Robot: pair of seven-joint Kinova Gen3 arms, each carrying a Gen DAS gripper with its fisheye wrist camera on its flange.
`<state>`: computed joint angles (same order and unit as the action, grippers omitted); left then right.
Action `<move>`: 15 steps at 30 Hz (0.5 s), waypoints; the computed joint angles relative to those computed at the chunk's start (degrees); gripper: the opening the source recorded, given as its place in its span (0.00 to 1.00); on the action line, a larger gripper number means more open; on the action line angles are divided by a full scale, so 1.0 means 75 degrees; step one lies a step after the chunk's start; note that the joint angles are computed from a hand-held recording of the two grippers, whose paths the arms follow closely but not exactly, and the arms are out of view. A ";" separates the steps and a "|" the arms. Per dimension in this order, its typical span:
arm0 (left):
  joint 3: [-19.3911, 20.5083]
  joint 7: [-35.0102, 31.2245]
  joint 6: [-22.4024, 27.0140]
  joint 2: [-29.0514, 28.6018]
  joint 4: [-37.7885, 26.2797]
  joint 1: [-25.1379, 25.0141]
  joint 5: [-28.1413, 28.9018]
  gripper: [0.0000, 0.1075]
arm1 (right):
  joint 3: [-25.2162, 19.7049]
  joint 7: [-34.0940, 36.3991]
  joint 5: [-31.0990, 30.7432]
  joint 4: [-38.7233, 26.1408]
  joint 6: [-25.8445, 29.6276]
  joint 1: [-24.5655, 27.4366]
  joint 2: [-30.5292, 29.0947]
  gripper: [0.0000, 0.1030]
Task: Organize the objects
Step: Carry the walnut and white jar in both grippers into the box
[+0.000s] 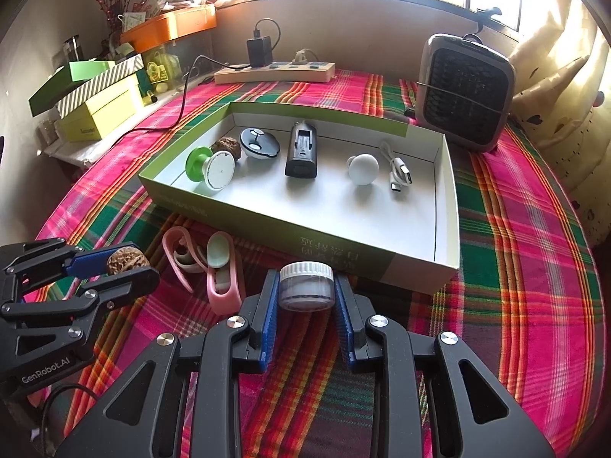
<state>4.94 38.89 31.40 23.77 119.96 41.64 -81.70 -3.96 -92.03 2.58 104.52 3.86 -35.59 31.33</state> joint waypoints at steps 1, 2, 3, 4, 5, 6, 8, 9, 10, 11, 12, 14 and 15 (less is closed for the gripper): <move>-0.0003 0.0005 0.0029 -0.0020 0.0002 0.0010 -0.0002 0.25 | -0.0008 0.0004 -0.0003 0.0009 -0.0007 0.0007 -0.0011 0.28; -0.0001 0.0019 0.0058 -0.0044 0.0008 0.0020 -0.0013 0.25 | -0.0030 0.0009 -0.0007 0.0030 -0.0024 0.0028 -0.0030 0.28; 0.0005 0.0047 0.0086 -0.0061 0.0013 0.0030 -0.0030 0.25 | -0.0043 0.0011 -0.0015 0.0053 -0.0049 0.0040 -0.0049 0.28; 0.0015 0.0061 0.0104 -0.0080 0.0017 0.0025 -0.0048 0.25 | -0.0056 0.0017 -0.0019 0.0065 -0.0061 0.0054 -0.0063 0.28; 0.0028 0.0069 0.0115 -0.0102 0.0018 0.0017 -0.0065 0.25 | -0.0074 0.0025 -0.0023 0.0078 -0.0073 0.0074 -0.0079 0.28; 0.0045 0.0068 0.0130 -0.0114 0.0010 0.0005 -0.0073 0.25 | -0.0103 0.0034 -0.0030 0.0092 -0.0085 0.0105 -0.0098 0.28; 0.0075 0.0041 0.0183 -0.0146 -0.0010 -0.0007 -0.0074 0.25 | -0.0161 0.0054 -0.0042 0.0122 -0.0115 0.0174 -0.0143 0.28; 0.0089 0.0024 0.0200 -0.0159 -0.0023 -0.0018 -0.0073 0.25 | -0.0175 0.0059 -0.0052 0.0133 -0.0122 0.0193 -0.0166 0.28; 0.0103 -0.0010 0.0213 -0.0171 -0.0040 -0.0034 -0.0061 0.25 | -0.0213 0.0066 -0.0063 0.0147 -0.0136 0.0241 -0.0192 0.28; 0.0115 -0.0049 0.0224 -0.0188 -0.0060 -0.0049 -0.0043 0.25 | -0.0289 0.0082 -0.0072 0.0156 -0.0144 0.0319 -0.0208 0.28; 0.0115 -0.0086 0.0216 -0.0202 -0.0082 -0.0072 -0.0050 0.25 | -0.0396 0.0107 -0.0080 0.0159 -0.0148 0.0430 -0.0226 0.28; 0.0119 -0.0126 0.0257 -0.0212 -0.0131 -0.0080 -0.0061 0.25 | -0.0366 0.0112 -0.0100 0.0150 -0.0153 0.0417 -0.0248 0.28; 0.0119 -0.0182 0.0249 -0.0214 -0.0165 -0.0111 -0.0053 0.25 | -0.0345 0.0109 -0.0112 0.0150 -0.0170 0.0406 -0.0260 0.28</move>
<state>5.83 37.52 33.27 22.16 118.73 40.81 -82.10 -6.55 -91.22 1.74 105.64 2.58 -32.54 29.38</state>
